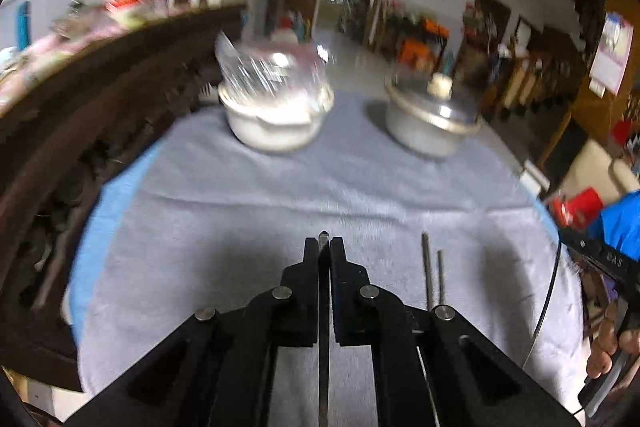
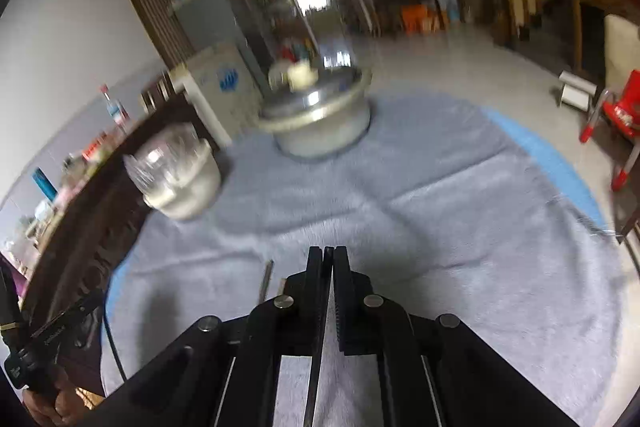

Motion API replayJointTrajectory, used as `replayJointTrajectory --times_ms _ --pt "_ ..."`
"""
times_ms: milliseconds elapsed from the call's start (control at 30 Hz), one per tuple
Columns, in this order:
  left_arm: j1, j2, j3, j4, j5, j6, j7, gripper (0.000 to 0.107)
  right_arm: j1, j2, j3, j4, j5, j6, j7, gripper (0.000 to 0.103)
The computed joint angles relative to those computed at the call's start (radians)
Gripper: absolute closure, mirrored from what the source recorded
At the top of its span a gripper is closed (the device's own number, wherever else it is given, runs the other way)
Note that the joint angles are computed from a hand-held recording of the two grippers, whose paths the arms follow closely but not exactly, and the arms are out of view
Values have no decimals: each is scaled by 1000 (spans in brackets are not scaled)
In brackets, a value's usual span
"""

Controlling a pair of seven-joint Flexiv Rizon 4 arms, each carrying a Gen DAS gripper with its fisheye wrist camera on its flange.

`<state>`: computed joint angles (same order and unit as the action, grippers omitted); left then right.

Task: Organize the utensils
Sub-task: 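Lift the held chopsticks with both grippers and carry them toward the metal cup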

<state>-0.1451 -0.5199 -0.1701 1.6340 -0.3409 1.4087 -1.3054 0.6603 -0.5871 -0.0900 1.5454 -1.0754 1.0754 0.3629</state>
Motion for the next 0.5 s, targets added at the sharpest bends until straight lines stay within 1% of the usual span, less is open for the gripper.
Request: replayJointTrajectory --times_ms 33,67,100,133,200,233,267,300,367,400,433,467,500 --pt "20 29 -25 48 -16 50 10 102 36 41 -34 42 -73 -22 74 97" --pt "42 64 -54 107 -33 113 17 102 48 80 -39 80 -134 -41 130 97" --pt "55 84 -71 141 -42 155 18 102 56 104 -37 100 -179 -62 171 97" --pt "78 110 -99 191 -54 214 17 102 77 133 -36 125 -234 -113 220 97" --pt "141 150 -176 277 -55 331 -2 102 104 170 -18 155 -302 -206 280 97" --pt "169 171 -205 320 -42 390 -28 102 121 188 -5 172 -332 -261 316 97" --pt "196 188 -229 352 -26 427 -54 102 129 203 9 186 -350 -301 341 97" --pt "245 207 -277 388 -1 461 -90 102 142 218 26 201 -370 -349 374 97" --pt "335 248 -357 440 52 484 -159 101 151 253 62 238 -397 -418 416 97" --pt "351 264 -368 454 70 487 -183 101 158 261 80 246 -405 -457 428 97" --pt "381 273 -397 465 95 492 -209 101 160 274 99 257 -410 -485 431 97" --pt "422 290 -423 475 156 491 -265 102 162 277 116 258 -413 -515 430 97" --pt "434 296 -443 489 152 508 -259 102 162 278 131 257 -415 -537 429 97"
